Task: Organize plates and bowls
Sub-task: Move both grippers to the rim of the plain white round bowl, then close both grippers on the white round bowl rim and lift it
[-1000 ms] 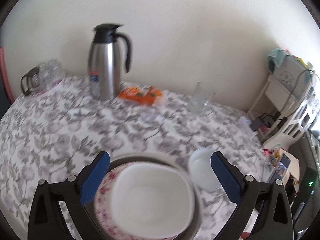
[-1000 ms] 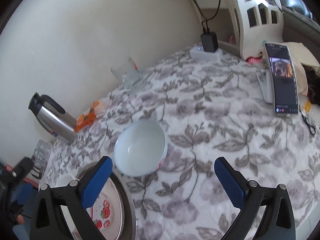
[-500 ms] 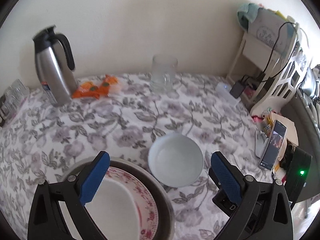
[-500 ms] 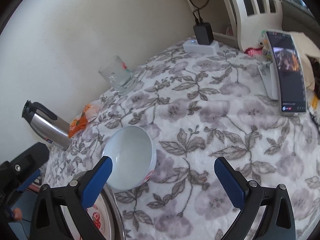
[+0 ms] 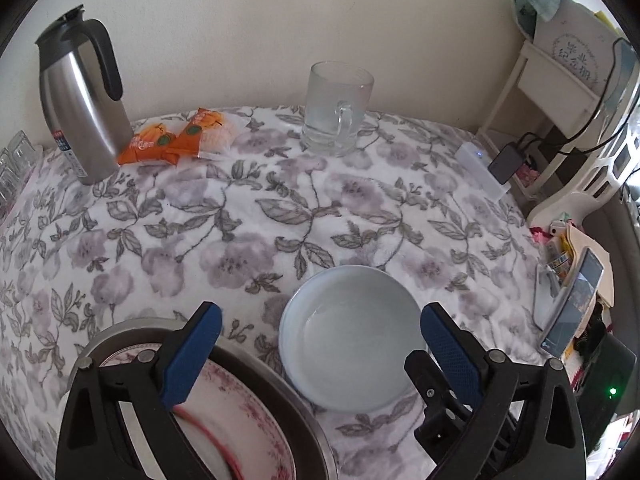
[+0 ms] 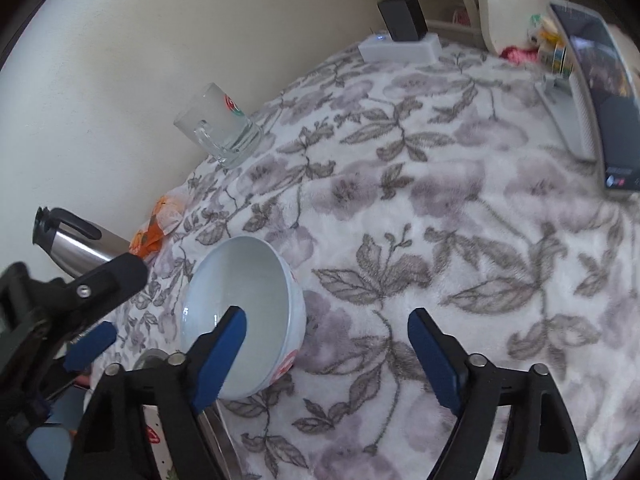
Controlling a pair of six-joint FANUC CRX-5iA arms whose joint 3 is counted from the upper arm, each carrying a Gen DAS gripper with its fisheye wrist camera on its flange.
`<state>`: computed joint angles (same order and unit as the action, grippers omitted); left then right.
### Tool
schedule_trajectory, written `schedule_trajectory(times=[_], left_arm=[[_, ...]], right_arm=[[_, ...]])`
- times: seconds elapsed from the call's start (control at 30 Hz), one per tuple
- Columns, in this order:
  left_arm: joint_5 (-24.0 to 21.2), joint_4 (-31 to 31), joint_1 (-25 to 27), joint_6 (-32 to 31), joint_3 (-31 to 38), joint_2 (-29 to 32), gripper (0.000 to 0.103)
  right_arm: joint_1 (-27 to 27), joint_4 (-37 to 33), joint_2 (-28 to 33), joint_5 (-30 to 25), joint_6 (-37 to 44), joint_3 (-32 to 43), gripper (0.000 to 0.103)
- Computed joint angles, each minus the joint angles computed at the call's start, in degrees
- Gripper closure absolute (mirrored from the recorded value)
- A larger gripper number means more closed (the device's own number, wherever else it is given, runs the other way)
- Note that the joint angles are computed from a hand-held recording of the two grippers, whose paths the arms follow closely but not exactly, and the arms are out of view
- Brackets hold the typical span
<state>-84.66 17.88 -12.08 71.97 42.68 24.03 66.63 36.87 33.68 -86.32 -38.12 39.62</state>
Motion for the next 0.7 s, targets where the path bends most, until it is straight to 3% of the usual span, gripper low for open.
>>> schedule_trajectory(times=[0.07,0.27,0.37,0.47,0.7], left_arm=[[-0.14,-0.16,-0.26,-0.11,0.30,0.62,0.012],[0.32,-1.44,-0.97,0.13,0.11,1.48,0.016],[0.39,-1.98,-1.08,0.66,0.30,1.80,0.028],[-1.21,-2.15,-1.21,1.21,1.90,2.49,0.029],[1.65,-1.13,-1.43,-0.40,0.45,0.58,0.033]], right_arm=[[-0.33,-0.72,-0.04,0.44,0.24,-0.15,0.038],[-1.11,-1.46,-0.07,2.26,1.71,-0.52,0.046],[-1.50,-1.91,0.18,3.02,3.03,-0.21,0.054],[-1.75,-2.61,0.23,3.33,3.99,-0.15,0.063],[-1.56,-2.55,-0.51,4.11,2.63,-1.72,0.073]])
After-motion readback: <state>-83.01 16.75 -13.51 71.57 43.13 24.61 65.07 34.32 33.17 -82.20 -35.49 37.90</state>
